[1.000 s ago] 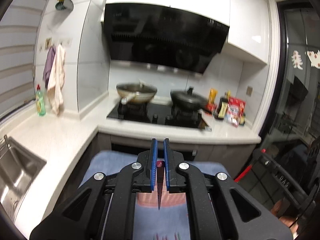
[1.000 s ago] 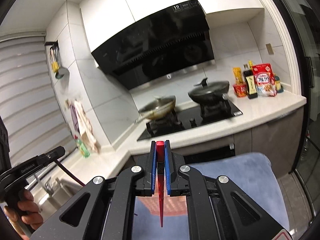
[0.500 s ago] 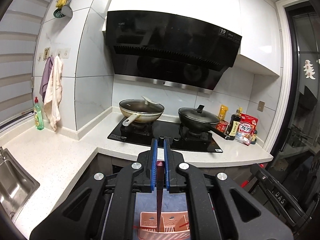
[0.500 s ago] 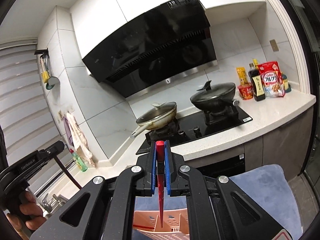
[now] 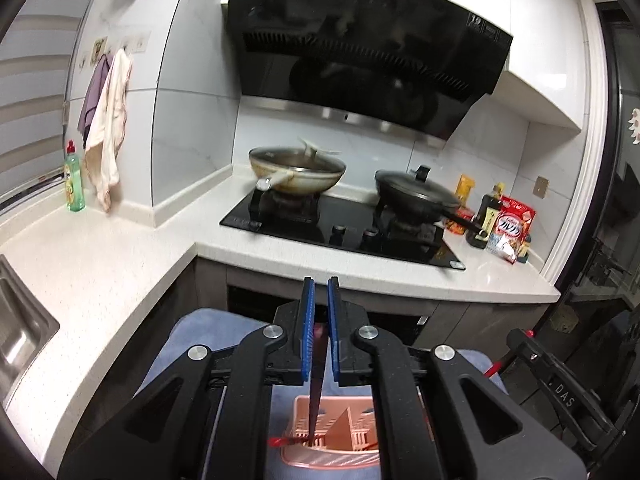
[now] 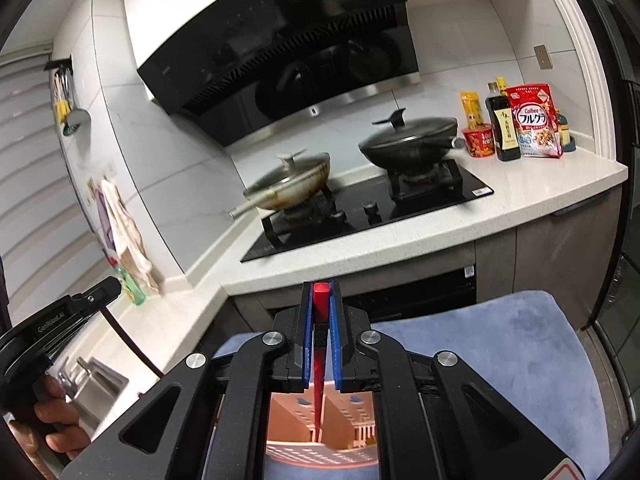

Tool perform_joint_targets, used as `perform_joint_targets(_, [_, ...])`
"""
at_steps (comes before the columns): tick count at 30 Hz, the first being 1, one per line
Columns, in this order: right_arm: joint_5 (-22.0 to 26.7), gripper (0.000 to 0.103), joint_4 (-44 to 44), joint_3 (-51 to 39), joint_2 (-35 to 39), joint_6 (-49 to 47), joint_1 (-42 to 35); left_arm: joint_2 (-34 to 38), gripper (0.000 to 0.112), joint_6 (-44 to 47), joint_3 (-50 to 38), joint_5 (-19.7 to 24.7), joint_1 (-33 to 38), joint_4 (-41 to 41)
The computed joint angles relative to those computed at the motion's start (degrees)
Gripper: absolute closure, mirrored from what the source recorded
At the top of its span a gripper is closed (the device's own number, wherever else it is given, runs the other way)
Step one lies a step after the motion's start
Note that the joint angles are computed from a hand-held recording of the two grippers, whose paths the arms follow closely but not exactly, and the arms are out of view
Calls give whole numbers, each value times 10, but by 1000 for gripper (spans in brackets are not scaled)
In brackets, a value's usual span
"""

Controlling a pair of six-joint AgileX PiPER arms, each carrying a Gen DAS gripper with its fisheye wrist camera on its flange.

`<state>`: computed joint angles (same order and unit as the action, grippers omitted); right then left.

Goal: Organize utensils
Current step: 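Lift both chopsticks and lower them into the pink holder, opening both tools, then move both open tools back to the remaining chopsticks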

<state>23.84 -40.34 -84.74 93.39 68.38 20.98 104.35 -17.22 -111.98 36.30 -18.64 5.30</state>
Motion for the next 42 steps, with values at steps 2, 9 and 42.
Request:
perform_joint_targets(2, [4, 94, -7, 3, 2, 9, 1, -1, 106, -1, 8, 0, 0, 2])
perform_joint_targets(9, [8, 74, -52, 24, -25, 57, 11, -18, 76, -32, 34, 7, -5, 32])
perform_joint_targets(42, [311, 54, -185, 303, -244, 262, 389, -350, 58, -247, 521, 60, -147, 299])
